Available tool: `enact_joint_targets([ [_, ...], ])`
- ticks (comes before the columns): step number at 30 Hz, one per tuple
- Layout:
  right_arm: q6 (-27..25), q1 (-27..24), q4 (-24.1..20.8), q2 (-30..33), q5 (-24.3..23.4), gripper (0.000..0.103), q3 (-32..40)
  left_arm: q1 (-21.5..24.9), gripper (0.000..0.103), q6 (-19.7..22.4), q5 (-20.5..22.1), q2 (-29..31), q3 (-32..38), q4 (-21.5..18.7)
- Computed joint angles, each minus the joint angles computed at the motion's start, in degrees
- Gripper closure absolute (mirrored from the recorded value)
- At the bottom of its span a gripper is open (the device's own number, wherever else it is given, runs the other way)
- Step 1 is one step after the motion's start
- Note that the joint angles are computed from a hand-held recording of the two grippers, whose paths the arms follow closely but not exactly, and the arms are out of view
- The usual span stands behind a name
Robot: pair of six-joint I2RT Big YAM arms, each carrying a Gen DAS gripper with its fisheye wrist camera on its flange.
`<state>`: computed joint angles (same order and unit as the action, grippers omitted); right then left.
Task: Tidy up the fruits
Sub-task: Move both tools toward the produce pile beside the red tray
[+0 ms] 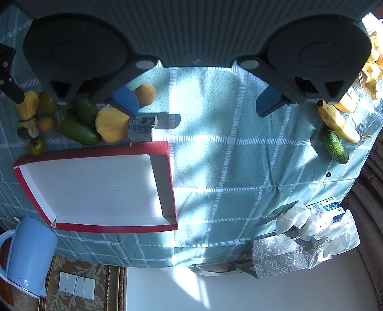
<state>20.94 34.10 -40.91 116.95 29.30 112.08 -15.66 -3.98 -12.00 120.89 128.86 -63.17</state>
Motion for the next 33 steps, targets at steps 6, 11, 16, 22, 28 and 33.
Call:
enact_joint_targets([
  [6,1.36,-0.22,-1.54,0.63,-0.23,0.000,0.27,-0.50,0.000,0.82,2.08,-1.16,-2.65,3.01],
  [11,2.05,-0.71,-2.38,1.81,-1.07,0.000,1.32,-0.79,0.000,1.28,3.35,-2.13,-5.09,5.12],
  [16,1.91,-0.67,-3.79,3.60,-1.48,0.000,3.38,-1.22,0.000,2.63,3.23,-2.93,-6.98,6.55],
  [22,1.44,-0.40,-2.63,3.98,-2.34,0.000,3.23,-1.35,0.000,2.44,4.02,-3.24,-7.74,6.92],
  [28,-0.19,-0.10,-2.74,4.47,-1.34,0.000,4.16,-1.89,0.000,3.78,3.26,-3.61,-8.72,7.78],
  [33,0.72,0.00,-0.45,3.03,-0.90,0.000,2.00,-1.91,0.000,3.66,3.70,-3.99,-9.13,8.22],
])
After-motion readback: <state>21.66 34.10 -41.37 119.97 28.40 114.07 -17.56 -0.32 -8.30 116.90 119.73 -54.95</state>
